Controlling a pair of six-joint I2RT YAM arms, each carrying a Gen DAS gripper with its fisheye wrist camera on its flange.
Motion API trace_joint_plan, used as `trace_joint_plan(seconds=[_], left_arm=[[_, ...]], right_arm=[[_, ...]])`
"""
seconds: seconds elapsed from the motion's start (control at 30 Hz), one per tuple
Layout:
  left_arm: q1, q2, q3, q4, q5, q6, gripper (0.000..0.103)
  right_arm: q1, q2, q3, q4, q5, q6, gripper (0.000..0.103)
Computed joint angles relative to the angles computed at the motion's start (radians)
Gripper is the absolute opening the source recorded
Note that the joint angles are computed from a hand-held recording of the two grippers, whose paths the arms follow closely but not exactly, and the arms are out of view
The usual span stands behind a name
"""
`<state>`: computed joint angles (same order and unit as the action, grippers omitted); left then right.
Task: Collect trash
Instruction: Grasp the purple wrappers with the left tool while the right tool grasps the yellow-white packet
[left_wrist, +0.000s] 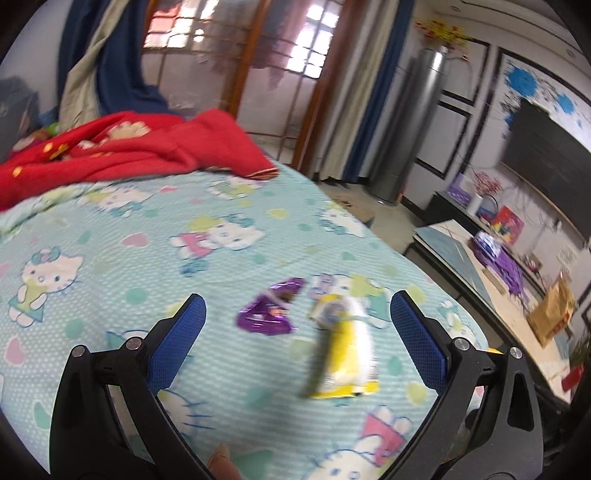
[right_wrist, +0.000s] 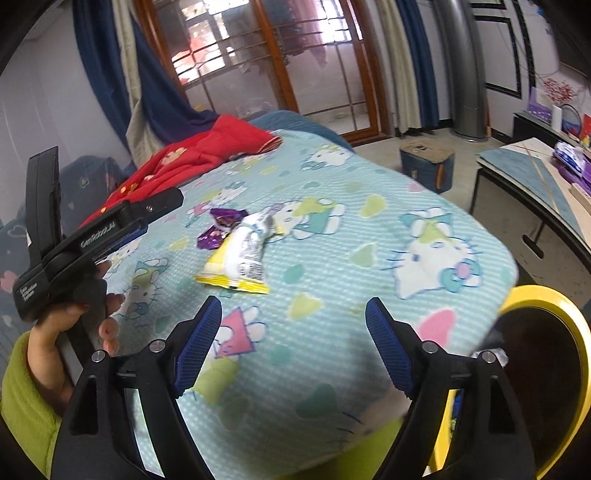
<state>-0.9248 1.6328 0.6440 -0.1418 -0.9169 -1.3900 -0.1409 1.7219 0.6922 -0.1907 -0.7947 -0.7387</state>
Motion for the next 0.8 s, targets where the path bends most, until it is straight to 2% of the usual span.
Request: trace_joint_plan(seconds=[0.13,0.27,0.5,0.6,0.7,0.8], left_arm=[[0.037,-0.068,-0.119,0.074,0.039,-0.055,0.092],[0.060,-0.091,-0.182,0.153,0.070,-0.050,0.091],[0.149,-0.037,-0.269,0.434,0.205,0.055,0.059],[0.190,-0.002,-0.318,0.579,0.270,0.075,0.050],[0.233,0.051,-0.373,0.768,0.335,0.099,0.044],[0.258,0.098,-0.385,0.854,0.378,0.106,0.034]], right_arm=[[0.071,0.013,-0.013,0.044,0.022,0.049,0.079],[0.143,0.049,0.000,0.073,0.049,0.104,0.081],[0.260,0.121,0.058,0.099,0.095,0.190,0.082],[0.296,0.158,0.092,0.105,0.106,0.228,0.082],[0.312,0.204,0.136,0.093,0.106,0.275,0.082],[0.320,0.241,0.161,0.091,0.100,0.311,0.082]])
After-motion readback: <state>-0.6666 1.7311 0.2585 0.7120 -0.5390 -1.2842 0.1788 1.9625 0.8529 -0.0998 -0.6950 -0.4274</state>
